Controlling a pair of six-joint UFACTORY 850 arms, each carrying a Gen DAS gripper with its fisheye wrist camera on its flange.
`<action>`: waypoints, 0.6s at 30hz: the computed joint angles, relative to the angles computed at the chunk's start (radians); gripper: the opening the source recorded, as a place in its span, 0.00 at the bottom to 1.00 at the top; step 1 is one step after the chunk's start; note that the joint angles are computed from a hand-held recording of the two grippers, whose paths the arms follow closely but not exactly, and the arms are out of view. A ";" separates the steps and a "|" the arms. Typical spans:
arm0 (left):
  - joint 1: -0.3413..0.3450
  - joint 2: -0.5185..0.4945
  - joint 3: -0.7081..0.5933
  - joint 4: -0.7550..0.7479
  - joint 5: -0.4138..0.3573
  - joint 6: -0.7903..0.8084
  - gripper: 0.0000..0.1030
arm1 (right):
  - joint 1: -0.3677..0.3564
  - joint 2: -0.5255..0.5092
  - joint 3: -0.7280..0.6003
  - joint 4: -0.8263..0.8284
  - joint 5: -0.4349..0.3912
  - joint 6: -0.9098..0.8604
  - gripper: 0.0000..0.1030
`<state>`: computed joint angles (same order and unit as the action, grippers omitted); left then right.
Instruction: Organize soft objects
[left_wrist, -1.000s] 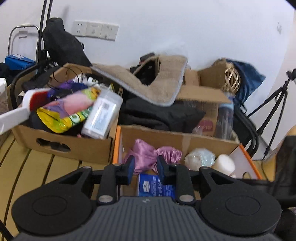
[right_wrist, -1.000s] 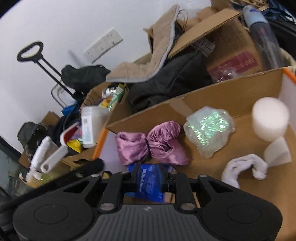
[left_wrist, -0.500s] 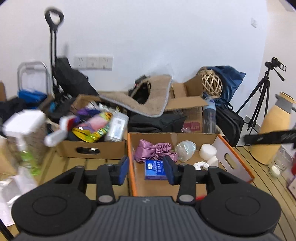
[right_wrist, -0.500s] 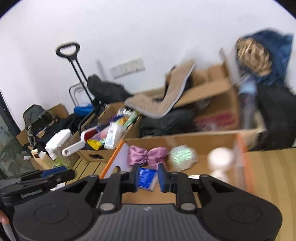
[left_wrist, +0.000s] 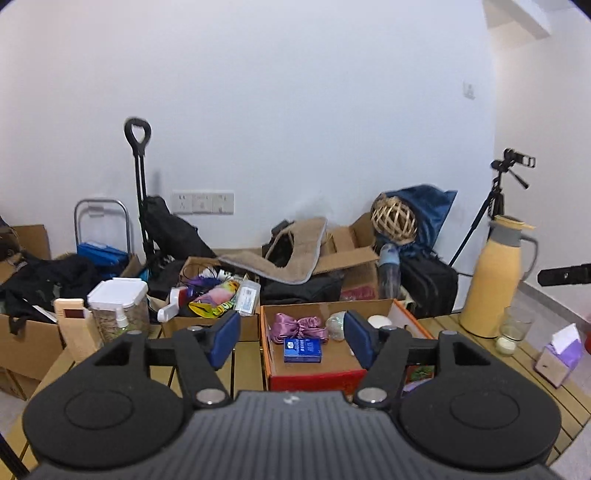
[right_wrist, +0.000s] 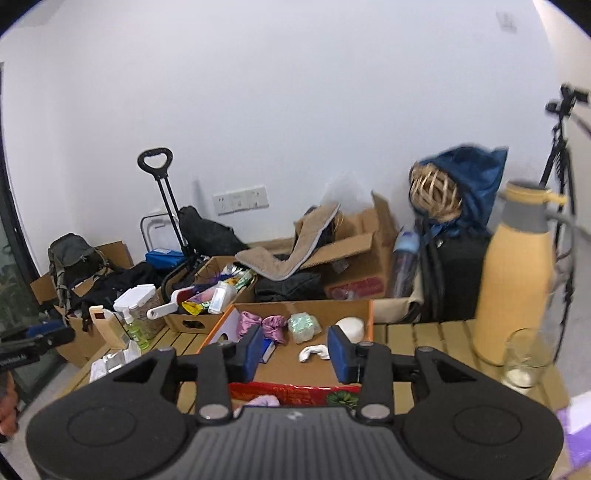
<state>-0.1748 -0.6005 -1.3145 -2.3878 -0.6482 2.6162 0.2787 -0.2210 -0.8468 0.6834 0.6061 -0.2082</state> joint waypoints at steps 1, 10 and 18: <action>0.007 0.033 0.068 -0.032 -0.045 0.042 0.69 | 0.024 0.027 0.039 0.025 0.030 -0.026 0.40; 0.104 0.186 0.603 -0.139 -0.476 0.267 0.93 | 0.432 0.050 0.364 0.260 0.511 -0.050 0.60; 0.144 0.177 0.708 -0.101 -0.485 0.287 0.94 | 0.732 -0.128 0.403 0.491 0.614 0.147 0.72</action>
